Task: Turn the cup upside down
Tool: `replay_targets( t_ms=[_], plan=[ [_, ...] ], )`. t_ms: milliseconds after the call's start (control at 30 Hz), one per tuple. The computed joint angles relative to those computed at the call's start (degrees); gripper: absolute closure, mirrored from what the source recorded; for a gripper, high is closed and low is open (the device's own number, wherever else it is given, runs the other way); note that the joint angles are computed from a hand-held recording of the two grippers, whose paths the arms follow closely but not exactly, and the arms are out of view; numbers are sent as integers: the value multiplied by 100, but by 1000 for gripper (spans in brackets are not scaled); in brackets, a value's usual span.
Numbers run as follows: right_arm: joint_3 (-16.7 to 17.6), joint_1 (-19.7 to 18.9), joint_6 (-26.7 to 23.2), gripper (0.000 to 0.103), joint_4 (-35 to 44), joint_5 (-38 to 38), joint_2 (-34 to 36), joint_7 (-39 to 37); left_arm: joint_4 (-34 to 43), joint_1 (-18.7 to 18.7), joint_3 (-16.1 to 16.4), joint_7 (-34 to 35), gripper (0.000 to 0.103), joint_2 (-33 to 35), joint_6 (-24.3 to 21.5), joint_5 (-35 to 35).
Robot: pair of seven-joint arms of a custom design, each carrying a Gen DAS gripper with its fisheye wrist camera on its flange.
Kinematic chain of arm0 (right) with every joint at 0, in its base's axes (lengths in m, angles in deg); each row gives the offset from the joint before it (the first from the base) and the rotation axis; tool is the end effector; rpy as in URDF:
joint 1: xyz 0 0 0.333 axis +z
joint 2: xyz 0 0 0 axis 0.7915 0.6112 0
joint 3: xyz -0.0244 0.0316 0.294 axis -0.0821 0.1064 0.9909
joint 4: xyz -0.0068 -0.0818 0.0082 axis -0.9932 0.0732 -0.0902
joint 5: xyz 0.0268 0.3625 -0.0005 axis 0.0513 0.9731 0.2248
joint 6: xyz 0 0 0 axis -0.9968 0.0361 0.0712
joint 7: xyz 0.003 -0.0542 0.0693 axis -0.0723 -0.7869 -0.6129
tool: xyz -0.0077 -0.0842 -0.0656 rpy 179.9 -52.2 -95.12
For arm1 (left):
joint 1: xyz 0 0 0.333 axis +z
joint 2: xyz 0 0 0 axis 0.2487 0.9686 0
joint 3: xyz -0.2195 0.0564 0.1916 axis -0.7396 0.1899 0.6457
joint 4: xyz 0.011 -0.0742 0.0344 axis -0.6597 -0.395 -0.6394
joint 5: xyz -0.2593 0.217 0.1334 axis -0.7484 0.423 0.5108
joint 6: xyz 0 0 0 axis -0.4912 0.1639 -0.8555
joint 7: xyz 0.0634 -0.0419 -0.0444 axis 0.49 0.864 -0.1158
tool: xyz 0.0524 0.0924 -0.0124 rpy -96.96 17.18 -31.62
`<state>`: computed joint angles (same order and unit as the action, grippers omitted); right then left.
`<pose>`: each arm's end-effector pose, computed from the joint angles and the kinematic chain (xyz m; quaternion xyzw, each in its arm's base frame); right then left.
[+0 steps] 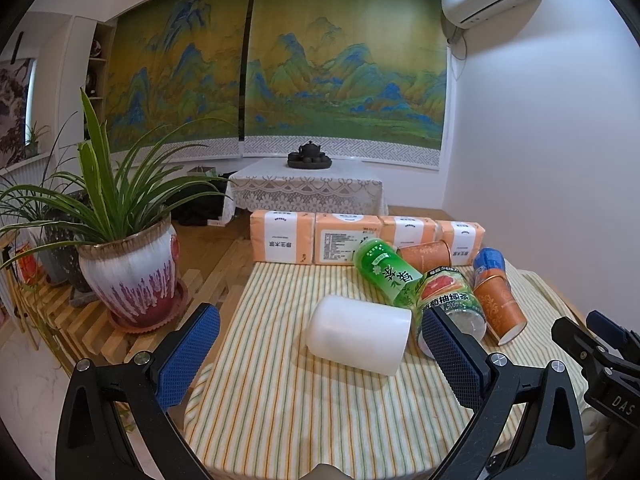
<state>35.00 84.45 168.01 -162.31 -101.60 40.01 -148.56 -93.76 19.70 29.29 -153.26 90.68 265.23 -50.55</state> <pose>0.6120 0.3069 0.3396 -0.4334 0.7081 -0.4141 0.3732 0.7010 -0.0998 0.3665 -0.4656 0.6982 -0.4692 0.2748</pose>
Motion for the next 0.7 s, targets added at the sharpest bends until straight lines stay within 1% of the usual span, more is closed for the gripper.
replay_targets(
  t_ms=[233, 300, 400, 567, 633, 700],
  plan=[
    [4, -18, 54, 15, 54, 23, 47, -50, -7, 6, 5, -111, 1, 21, -22, 119],
    [5, -65, 188, 15, 129, 77, 101, -109, -13, -7, 30, -298, 1, 38, -42, 273],
    [-22, -139, 457, 15, 297, 188, 203, -299, -13, -27, 79, -740, 1, 87, -73, 687],
    [-116, -339, 1155, 15, 728, 565, 448, -867, 75, 37, -1, -1261, 1, 260, 17, 1272],
    [-145, -425, 1401, 15, 992, 883, 606, -1331, 104, 57, 0, -1486, 1, 324, 25, 1531],
    [-106, -557, 1574, 15, 1319, 1344, 796, -2037, 142, 69, -4, -1676, 1, 396, 67, 1764]
  ],
)
